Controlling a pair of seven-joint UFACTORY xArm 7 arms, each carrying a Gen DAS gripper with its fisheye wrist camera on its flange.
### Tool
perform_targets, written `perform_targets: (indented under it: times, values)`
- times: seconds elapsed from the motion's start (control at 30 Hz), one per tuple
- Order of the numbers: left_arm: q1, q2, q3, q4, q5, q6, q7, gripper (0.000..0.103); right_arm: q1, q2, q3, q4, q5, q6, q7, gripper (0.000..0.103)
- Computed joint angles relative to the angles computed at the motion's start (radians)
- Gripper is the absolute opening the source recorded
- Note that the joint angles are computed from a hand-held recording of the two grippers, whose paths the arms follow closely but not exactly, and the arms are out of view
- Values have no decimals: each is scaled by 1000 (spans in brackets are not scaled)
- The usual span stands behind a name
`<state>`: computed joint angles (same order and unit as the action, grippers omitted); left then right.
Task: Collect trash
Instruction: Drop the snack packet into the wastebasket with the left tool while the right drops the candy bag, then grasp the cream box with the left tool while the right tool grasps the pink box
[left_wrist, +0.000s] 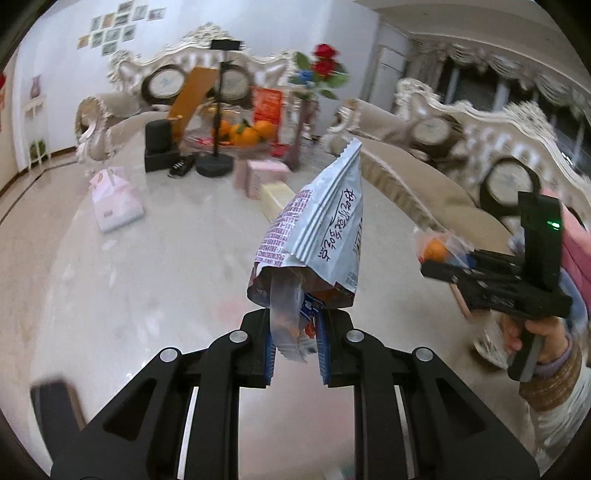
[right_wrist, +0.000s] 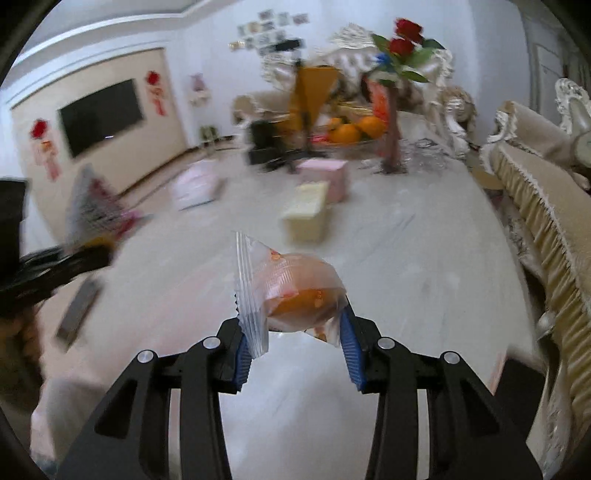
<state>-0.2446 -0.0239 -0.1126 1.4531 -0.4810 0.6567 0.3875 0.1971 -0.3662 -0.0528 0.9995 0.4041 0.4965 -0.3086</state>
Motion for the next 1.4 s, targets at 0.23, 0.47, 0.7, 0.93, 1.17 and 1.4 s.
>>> perform_targets:
  times: [0.23, 0.47, 0.7, 0.93, 1.17, 1.4]
  values:
    - [-94, -414, 39, -495, -120, 36, 36, 19, 37, -450, 88, -392, -40, 164, 168, 39]
    - [-165, -476, 10, -747, -25, 106, -38, 19, 84, -406, 115, -512, -100, 209, 276, 39]
    - [-153, -299, -18, -744, 44, 31, -121, 95, 95, -207, 145, -523, -177, 115, 292, 62]
    - [-164, -325, 12, -780, 17, 0, -109, 95, 123, -253, 75, -533, -105, 134, 290, 62]
    - [-187, -441, 66, -722, -25, 68, -58, 95, 126, -403, 31, -494, -56, 167, 254, 62]
    - [-133, -406, 34, -507, 72, 26, -93, 95, 60, -370, 34, -343, -120, 48, 223, 62]
